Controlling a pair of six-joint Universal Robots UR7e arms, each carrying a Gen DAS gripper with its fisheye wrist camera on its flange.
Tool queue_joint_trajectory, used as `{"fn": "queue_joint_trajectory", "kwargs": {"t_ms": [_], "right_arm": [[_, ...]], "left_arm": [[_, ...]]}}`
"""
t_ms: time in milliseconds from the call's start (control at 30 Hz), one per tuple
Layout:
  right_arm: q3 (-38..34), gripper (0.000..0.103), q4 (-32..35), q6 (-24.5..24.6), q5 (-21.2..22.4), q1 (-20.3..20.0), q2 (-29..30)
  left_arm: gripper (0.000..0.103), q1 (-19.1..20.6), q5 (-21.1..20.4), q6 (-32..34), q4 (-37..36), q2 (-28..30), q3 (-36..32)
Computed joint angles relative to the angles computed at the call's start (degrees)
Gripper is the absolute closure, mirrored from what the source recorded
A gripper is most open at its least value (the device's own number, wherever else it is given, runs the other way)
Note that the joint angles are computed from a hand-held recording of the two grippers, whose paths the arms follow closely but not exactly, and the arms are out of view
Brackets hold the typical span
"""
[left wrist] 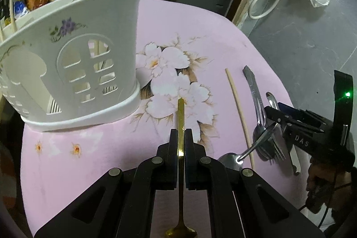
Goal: Organize utensils
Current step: 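Lift the gold and silver spoons and carry both over the white caddy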
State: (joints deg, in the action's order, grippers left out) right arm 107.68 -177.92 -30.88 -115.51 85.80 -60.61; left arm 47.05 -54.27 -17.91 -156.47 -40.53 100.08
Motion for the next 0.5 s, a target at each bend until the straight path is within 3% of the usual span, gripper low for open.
{"fn": "queue_joint_trajectory", "kwargs": {"t_ms": [67,200,267,400,500], "right_arm": [[0.4,0.067,-0.3,-0.3,1.6,-0.7,-0.4],[0.1,0.075,0.7,-2.9,0.4,0.0,-0.4],[0.2,0.089,1.7,-3.5,1.1,0.1,-1.0],[1.4,0.089,0.4,-5.4,-0.7,0.8,-1.2],[3.6,0.089,-1.1,-3.9,3.0,0.0,-3.4]], "left_arm": [[0.1,0.1,-0.3,-0.4,0.3,-0.2,0.2],[0.1,0.4,-0.9,-1.0,1.6,-0.2,-0.5],[0.1,0.3,-1.1,-1.1,1.9,-0.2,-0.6],[0.1,0.3,-1.3,-0.2,0.6,-0.6,-0.3],[0.1,0.1,-1.2,1.1,-2.4,-0.9,0.4]]}}
